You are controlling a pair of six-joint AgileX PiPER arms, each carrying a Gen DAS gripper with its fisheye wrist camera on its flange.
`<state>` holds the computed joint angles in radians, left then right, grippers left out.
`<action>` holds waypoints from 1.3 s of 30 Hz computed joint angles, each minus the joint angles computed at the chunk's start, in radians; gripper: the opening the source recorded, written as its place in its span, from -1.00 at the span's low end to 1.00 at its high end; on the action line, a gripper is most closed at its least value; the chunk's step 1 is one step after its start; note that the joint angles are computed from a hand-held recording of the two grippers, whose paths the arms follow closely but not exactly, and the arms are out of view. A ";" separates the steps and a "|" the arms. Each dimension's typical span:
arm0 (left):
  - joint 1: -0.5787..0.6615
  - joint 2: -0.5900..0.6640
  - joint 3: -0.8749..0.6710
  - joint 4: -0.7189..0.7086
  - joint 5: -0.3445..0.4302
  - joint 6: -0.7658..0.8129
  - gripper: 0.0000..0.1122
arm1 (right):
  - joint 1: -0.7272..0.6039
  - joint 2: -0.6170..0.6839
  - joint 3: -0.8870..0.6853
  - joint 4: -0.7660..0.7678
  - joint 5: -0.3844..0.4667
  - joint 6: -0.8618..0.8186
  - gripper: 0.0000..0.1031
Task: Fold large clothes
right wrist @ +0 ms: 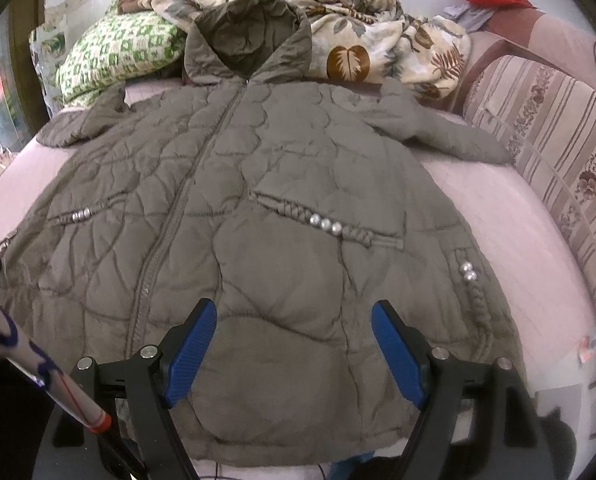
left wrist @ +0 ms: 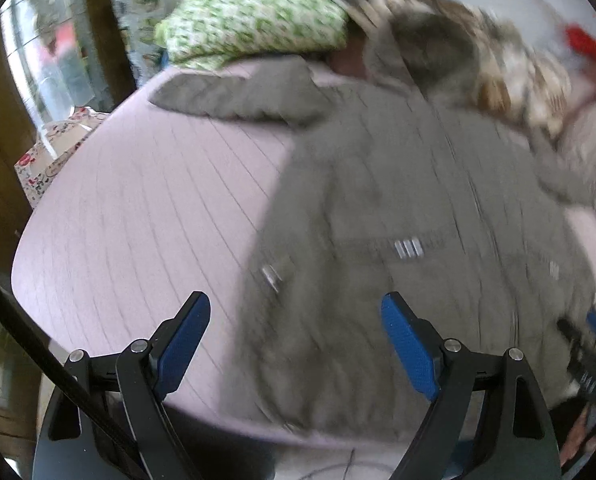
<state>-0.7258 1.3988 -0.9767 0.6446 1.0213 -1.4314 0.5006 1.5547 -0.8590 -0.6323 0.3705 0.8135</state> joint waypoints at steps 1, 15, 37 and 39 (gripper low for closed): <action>0.057 -0.026 0.008 -0.003 -0.031 0.030 0.54 | -0.004 0.007 -0.009 0.001 -0.002 -0.002 0.62; 1.089 0.586 -0.622 -0.954 -0.343 1.053 0.54 | -0.147 0.231 -0.212 0.080 -0.074 -0.136 0.62; 1.021 1.077 -1.512 -0.934 -0.022 0.849 -0.81 | -0.147 0.371 -0.260 -0.355 -0.106 0.298 0.95; 0.965 1.015 -1.504 -0.955 -0.014 0.887 -0.82 | -0.144 0.368 -0.257 -0.370 -0.105 0.318 0.94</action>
